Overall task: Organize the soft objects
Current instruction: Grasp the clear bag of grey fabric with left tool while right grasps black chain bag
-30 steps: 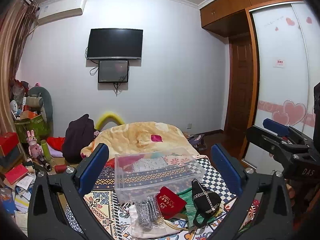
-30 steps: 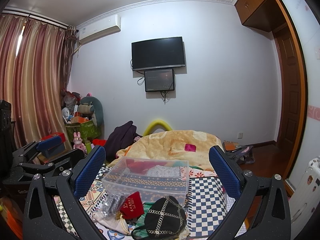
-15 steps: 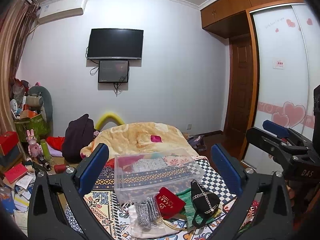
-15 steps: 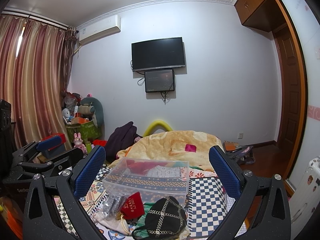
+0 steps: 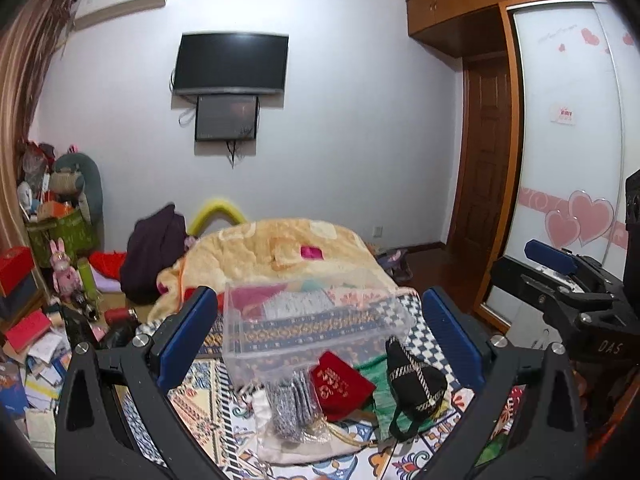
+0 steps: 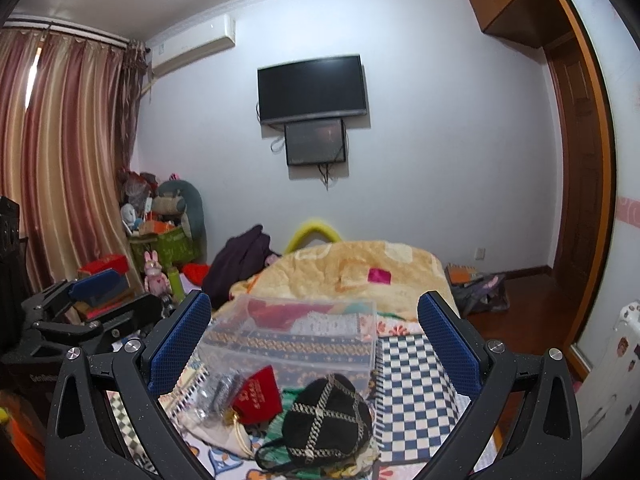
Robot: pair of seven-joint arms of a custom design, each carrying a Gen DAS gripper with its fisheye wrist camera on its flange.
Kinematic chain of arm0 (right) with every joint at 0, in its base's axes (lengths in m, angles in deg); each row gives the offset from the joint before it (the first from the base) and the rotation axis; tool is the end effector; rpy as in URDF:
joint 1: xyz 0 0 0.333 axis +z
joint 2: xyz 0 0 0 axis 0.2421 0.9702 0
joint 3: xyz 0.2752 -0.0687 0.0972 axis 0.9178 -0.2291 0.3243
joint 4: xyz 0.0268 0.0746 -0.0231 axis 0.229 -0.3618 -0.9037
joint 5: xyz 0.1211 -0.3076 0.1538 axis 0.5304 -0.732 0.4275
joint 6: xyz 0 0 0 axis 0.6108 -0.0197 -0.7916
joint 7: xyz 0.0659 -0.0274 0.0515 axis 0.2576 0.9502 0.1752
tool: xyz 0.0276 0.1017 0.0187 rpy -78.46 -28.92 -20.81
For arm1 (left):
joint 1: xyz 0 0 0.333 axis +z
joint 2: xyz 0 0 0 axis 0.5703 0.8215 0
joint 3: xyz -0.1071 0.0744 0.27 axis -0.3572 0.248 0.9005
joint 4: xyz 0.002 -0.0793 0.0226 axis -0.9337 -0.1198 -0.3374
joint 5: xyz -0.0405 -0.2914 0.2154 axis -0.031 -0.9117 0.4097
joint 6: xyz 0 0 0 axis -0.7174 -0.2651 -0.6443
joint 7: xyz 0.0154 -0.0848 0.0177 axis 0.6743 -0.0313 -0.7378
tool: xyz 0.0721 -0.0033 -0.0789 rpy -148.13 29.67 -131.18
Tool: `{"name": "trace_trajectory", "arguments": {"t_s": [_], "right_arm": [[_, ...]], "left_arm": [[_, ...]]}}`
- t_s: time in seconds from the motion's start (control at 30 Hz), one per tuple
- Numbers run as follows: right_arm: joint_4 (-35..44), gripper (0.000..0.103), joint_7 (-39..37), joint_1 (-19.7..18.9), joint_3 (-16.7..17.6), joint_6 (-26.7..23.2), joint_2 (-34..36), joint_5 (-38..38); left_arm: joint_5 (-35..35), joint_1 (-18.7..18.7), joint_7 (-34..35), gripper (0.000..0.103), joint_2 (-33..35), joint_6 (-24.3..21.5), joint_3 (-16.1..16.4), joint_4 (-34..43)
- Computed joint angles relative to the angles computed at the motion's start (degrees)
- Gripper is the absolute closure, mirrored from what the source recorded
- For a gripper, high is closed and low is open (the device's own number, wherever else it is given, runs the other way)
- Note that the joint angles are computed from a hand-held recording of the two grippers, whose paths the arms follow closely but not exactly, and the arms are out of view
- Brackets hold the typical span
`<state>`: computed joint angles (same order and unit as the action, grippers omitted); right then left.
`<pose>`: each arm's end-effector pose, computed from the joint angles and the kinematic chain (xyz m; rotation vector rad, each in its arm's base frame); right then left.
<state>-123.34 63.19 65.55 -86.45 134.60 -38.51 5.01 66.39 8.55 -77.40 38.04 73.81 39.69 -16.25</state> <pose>0.5607 0.4120 0.5046 -1.5587 1.0127 -0.6923 0.5021 -0.3894 0.5233 -1.4687 1.4326 -1.1235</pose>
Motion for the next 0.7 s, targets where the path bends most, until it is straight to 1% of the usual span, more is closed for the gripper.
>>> {"name": "trace_trajectory", "arguments": {"t_s": [0.03, 0.07, 0.17, 0.27, 0.33, 0.4, 0.43, 0.57, 0.63, 0.7], "right_arm": [[0.1, 0.0, 0.1, 0.1, -0.4, -0.9, 0.3, 0.3], [0.5, 0.0, 0.6, 0.7, -1.5, -2.4, 0.8, 0.5], [0.8, 0.0, 3.2, 0.7, -2.7, -5.5, 1.7, -1.1], [0.7, 0.0, 5.5, -0.3, -2.3, -8.4, 2.1, -3.1], [0.6, 0.0, 6.6, -1.8, -0.9, -10.5, 2.1, -4.4], [0.7, 0.0, 7.7, -3.5, 0.6, -12.5, 2.3, -5.5], [0.5, 0.0, 8.0, -4.4, 1.6, -12.9, 2.3, -6.0], [0.8, 0.009, 9.6, -7.4, 4.7, -16.2, 2.7, -8.3], [1.5, 0.013, 10.4, -9.1, 6.4, -18.0, 3.2, -9.3], [1.9, 0.02, 11.4, -10.7, 7.9, -20.1, 3.3, -10.3]], "left_arm": [[-1.2, 0.4, 0.6, 0.0, 0.6, 1.0, 0.0, 0.2], [-2.6, 0.8, 1.3, 0.0, 1.2, 2.0, 0.1, 0.3], [-7.1, 1.5, 3.9, 0.0, 3.0, 3.9, 0.7, 0.8], [-11.5, 1.5, 6.5, 0.0, 5.1, 4.4, 1.5, 1.5], [-14.0, 1.2, 8.3, 0.002, 6.5, 4.4, 2.1, 2.1], [-17.2, 1.0, 10.8, 0.013, 8.0, 4.7, 2.6, 2.8], [-19.0, 1.1, 12.2, 0.014, 8.6, 5.1, 2.7, 3.0], [-22.7, 0.5, 13.8, 0.02, 10.3, 6.2, 4.3, 2.9], [-23.6, 0.2, 13.8, 0.025, 10.6, 7.1, 4.9, 2.3], [-24.1, 0.2, 13.6, 0.03, 10.5, 8.2, 5.5, 1.4]]}}
